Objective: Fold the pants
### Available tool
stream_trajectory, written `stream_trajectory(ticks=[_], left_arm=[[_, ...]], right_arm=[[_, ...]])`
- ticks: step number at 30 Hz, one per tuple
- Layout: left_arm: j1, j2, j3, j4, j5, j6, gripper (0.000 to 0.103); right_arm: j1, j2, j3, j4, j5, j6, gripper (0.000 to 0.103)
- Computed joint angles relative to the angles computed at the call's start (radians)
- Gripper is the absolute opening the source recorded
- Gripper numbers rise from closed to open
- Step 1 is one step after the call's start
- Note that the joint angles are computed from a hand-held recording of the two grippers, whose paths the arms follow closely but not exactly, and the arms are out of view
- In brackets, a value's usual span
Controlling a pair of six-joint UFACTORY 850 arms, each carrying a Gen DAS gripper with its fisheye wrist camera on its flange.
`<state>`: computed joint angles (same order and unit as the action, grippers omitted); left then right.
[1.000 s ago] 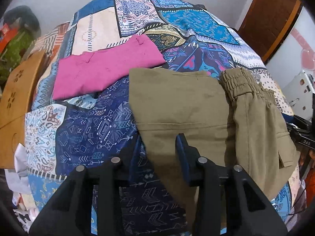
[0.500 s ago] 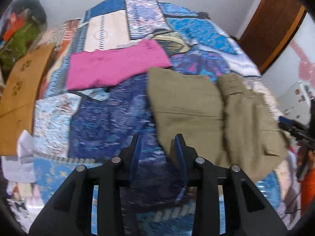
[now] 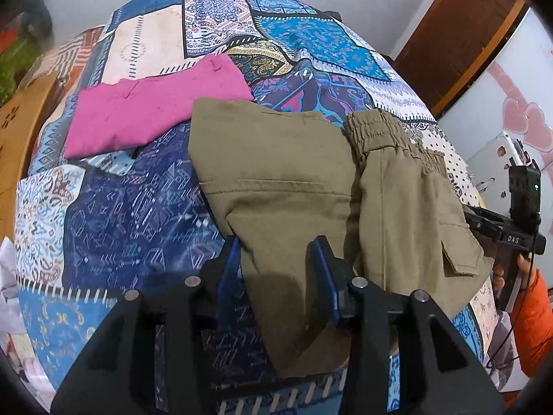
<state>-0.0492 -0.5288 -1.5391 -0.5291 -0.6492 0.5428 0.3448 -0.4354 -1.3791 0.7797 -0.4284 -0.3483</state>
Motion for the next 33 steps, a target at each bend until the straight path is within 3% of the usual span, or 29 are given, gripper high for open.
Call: stream_trajectory(ticks=[4,7,10,12,15,28,33], left_arm=[[-0.009,-0.02,-0.021,0.016,0.02,-0.014,0.038],[-0.03,-0.019,-0.022,0.1,0.065,-0.055,0.021],[-0.043,-0.018,-0.025,0.161,0.09,-0.097,0.013],[-0.053,-0.011,-0.02,0.203,0.115,-0.125,0.009],[-0.065,0.009,-0.005,0.243,0.154,-0.154,0.005],[-0.073,0.13,0.038,0.263,0.277,-0.187,0.0],[-0.047,0.157,0.019,0.143,0.28,-0.096,0.0]], right_arm=[[-0.007,-0.038,-0.046,0.013,-0.02,-0.019,0.07],[-0.012,-0.046,-0.055,0.024,-0.009,-0.021,0.055],[-0.016,-0.036,-0.041,0.038,0.008,-0.037,0.041],[-0.011,-0.02,-0.029,0.014,0.031,-0.027,0.025],[0.008,0.002,-0.026,-0.102,0.075,0.049,0.016],[0.038,0.05,-0.063,-0.297,0.124,0.178,0.012],[0.053,0.043,-0.119,-0.377,0.121,0.229,0.012]])
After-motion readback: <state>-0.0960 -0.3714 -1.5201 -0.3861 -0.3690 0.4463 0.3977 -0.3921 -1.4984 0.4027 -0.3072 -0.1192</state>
